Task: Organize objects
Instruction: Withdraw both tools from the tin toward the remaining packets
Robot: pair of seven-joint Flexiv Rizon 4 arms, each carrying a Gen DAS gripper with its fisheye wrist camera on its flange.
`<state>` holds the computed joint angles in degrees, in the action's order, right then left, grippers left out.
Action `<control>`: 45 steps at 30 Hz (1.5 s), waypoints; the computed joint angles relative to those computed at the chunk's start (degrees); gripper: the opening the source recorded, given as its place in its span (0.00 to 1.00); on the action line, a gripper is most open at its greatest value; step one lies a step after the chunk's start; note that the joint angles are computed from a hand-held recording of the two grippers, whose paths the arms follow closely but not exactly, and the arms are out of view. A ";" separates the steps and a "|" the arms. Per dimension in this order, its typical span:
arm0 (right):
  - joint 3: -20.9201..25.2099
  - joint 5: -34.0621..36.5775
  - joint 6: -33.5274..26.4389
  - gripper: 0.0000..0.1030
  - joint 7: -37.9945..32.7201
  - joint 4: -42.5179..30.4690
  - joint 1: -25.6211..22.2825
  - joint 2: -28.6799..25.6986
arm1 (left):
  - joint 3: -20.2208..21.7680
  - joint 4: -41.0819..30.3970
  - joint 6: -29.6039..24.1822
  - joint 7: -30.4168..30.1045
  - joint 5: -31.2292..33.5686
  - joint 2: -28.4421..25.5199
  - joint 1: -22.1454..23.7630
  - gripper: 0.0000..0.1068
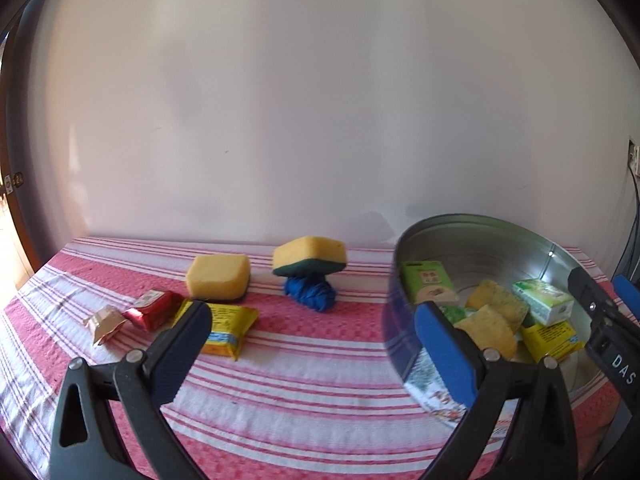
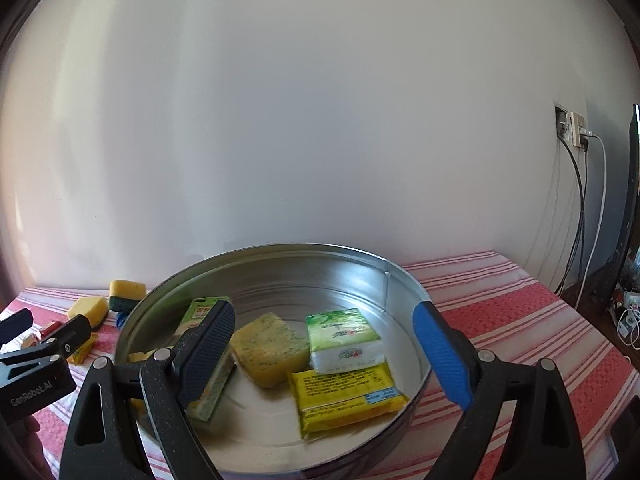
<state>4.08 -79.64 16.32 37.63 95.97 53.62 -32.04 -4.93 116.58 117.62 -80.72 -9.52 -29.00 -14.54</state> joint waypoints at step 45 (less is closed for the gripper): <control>-15.91 34.30 18.00 0.65 -44.22 -62.29 3.52 -37.74 | -7.10 -8.75 -12.10 3.94 5.88 -4.51 21.31 0.96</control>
